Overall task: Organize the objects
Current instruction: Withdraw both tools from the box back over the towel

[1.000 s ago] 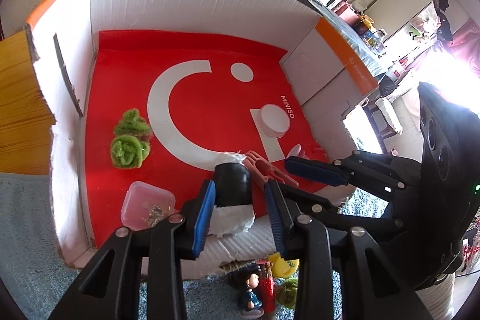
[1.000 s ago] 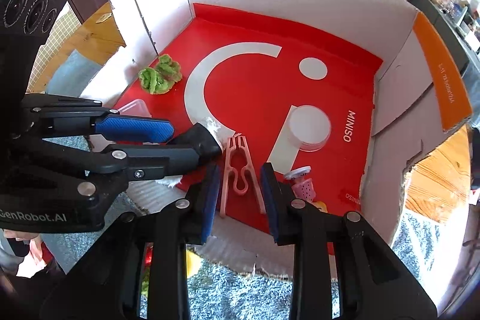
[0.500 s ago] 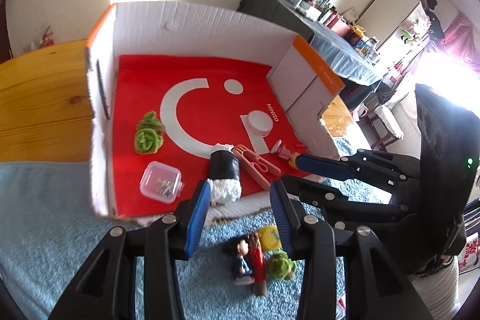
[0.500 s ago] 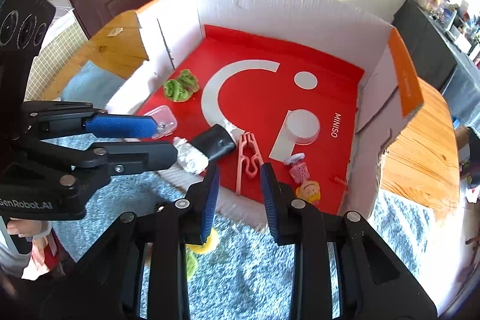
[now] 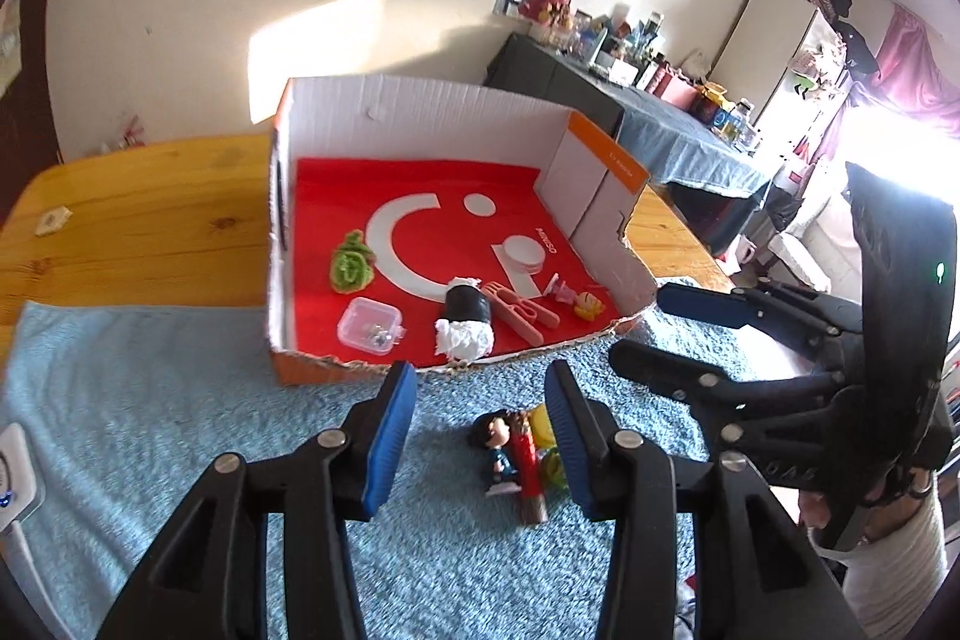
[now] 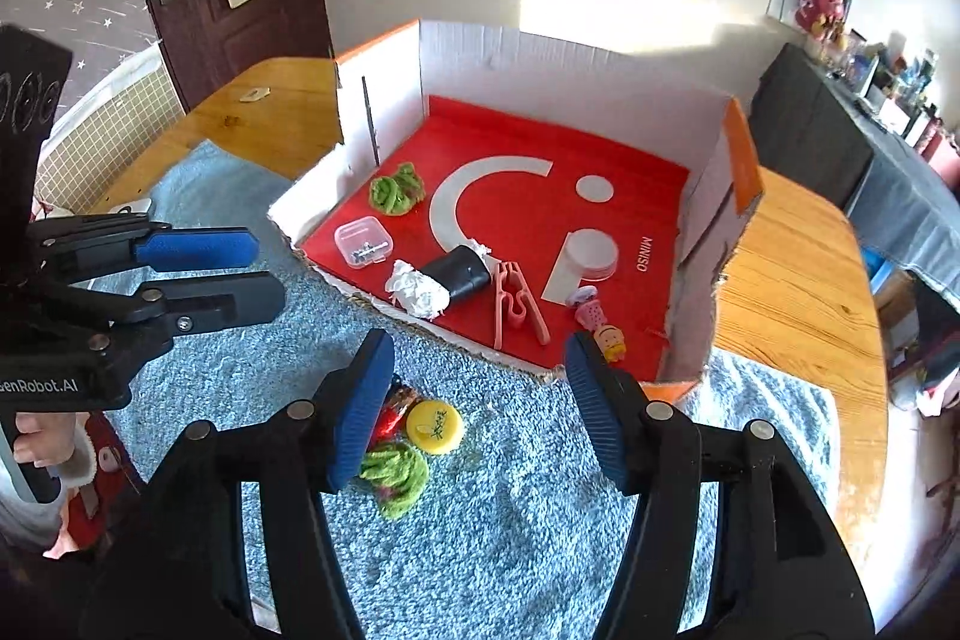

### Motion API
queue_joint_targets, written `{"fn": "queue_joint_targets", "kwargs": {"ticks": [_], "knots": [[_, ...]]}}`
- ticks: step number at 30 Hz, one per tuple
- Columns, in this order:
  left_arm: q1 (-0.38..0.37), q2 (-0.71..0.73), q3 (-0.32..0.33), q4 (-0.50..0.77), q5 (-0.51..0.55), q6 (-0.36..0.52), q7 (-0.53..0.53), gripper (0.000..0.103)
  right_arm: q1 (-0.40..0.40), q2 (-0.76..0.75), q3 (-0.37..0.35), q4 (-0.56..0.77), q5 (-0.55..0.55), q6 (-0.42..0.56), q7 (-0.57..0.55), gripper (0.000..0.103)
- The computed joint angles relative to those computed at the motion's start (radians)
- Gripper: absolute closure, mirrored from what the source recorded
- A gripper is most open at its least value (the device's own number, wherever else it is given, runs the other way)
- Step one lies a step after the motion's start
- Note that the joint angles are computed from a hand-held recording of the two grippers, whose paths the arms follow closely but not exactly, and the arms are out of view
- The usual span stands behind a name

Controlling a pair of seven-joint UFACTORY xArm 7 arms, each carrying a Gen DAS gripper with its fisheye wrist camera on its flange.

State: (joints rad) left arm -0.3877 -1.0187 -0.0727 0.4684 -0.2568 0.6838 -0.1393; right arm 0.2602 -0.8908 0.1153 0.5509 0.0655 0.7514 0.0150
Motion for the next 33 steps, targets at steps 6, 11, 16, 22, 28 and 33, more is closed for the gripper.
{"fn": "queue_joint_targets", "kwargs": {"ticks": [6, 11, 16, 22, 28, 33], "knots": [[0.038, -0.129, -0.064, -0.047, 0.06, 0.005, -0.054, 0.044, 0.006, -0.098, 0.021, -0.044, 0.005, -0.013, 0.037, 0.039], [0.049, -0.2, -0.1, -0.072, 0.104, 0.007, -0.098, 0.039, 0.013, -0.177, 0.039, -0.078, 0.002, -0.019, 0.077, 0.033], [0.041, -0.239, -0.109, -0.093, 0.123, 0.009, -0.133, 0.033, 0.004, -0.245, 0.083, -0.109, -0.032, -0.023, 0.125, 0.023], [0.046, -0.29, -0.144, -0.124, 0.156, 0.011, -0.184, 0.024, 0.008, -0.315, 0.115, -0.159, -0.06, -0.025, 0.195, 0.021], [0.039, -0.349, -0.177, -0.156, 0.183, 0.032, -0.241, 0.016, 0.02, -0.402, 0.125, -0.222, -0.06, -0.017, 0.275, 0.018], [0.029, -0.391, -0.208, -0.18, 0.208, 0.054, -0.287, 0.014, 0.033, -0.463, 0.138, -0.268, -0.067, 0.003, 0.332, 0.017]]}}
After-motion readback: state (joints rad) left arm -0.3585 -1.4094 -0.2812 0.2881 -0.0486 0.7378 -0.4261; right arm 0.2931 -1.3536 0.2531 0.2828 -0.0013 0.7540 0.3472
